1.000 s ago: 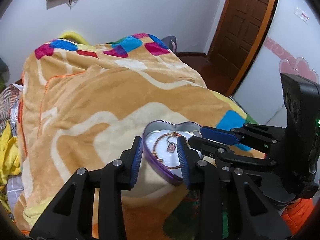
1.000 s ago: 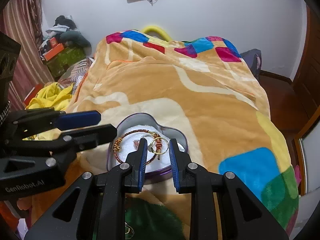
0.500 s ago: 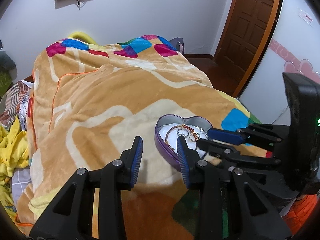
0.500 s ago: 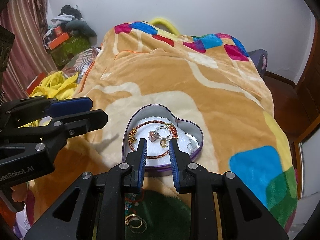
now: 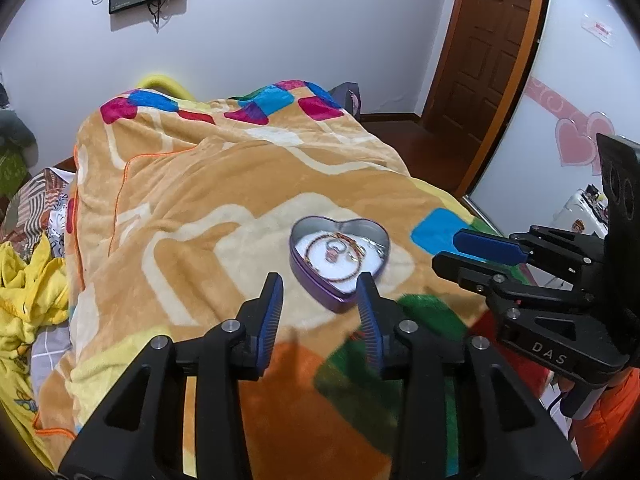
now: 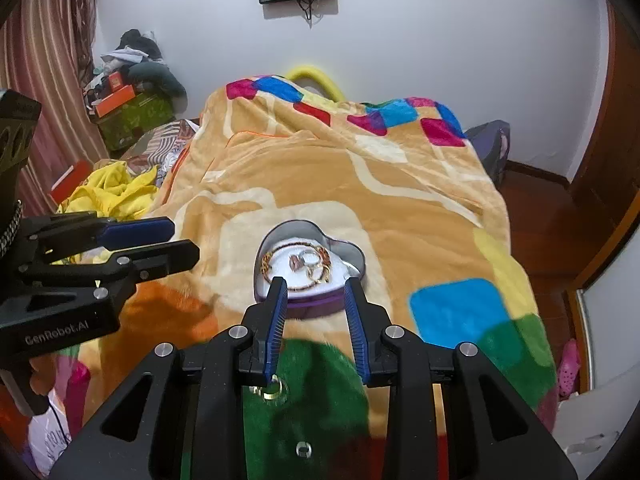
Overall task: Organize jewelry
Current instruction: 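Grasp a small silver ring with the right tool while the left tool grasps gold rings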
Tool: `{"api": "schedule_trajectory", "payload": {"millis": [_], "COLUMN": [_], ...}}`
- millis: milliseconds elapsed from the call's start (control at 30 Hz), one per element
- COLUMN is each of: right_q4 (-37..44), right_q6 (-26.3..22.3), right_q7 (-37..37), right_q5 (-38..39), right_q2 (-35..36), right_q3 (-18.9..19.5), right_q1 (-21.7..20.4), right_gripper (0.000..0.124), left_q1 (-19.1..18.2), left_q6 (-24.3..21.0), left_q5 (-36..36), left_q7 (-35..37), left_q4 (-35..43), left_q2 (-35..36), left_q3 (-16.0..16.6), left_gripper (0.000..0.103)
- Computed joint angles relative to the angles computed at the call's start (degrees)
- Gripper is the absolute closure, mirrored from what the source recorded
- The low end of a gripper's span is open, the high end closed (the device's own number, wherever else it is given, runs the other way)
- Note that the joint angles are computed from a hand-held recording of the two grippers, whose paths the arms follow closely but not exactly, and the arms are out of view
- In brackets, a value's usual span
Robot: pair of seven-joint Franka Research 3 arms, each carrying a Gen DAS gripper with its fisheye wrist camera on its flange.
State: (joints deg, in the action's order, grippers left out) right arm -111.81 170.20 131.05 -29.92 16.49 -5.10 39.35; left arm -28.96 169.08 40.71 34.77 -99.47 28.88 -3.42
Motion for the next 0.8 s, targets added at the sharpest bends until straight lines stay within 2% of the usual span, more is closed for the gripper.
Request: {"api": "schedule_trajectory", "payload": {"millis": [100, 333, 467, 600, 800], "right_q4": [-2.2, -6.8, -8.6, -9.9, -11.1], "right_q6": [0.0, -0.2, -1.1, -2.0, -2.3], "right_q7": [3.0, 8.7, 8.3, 6.5, 3.9], "right_q5": [-2.8, -7.7, -7.0, -4.7, -2.8], "right_q2": [-1.7, -4.7, -5.1, -4.5, -3.5], "right_q3": [-1.4, 0.1, 2.7, 4.7, 5.3], "right_q1": [1.3, -0.2, -2.4, -3.7, -3.3], "right_gripper": [0.097, 0.097, 0.097, 0.097, 0.097], "left_q1": [-0.7, -0.9, -0.1, -0.2, -0.8], "left_q6": [0.2, 0.0, -0.7, -1.1, -0.9], "left_q5": [0.5, 0.8, -1.0, -1.9, -2.4], "left_q7": [-1.2, -2.5, -1.0, -0.2, 0.5], "left_q4": [-1.8, -5.0, -6.2, -7.0, -8.2], "left_q2": [-1.3, -2.6, -2.5, -2.2, -1.9], "left_q3": [0.1, -1.1, -2.9, -3.4, -3.4], "left_gripper": [0.065, 0.065, 0.065, 0.065, 0.065]}}
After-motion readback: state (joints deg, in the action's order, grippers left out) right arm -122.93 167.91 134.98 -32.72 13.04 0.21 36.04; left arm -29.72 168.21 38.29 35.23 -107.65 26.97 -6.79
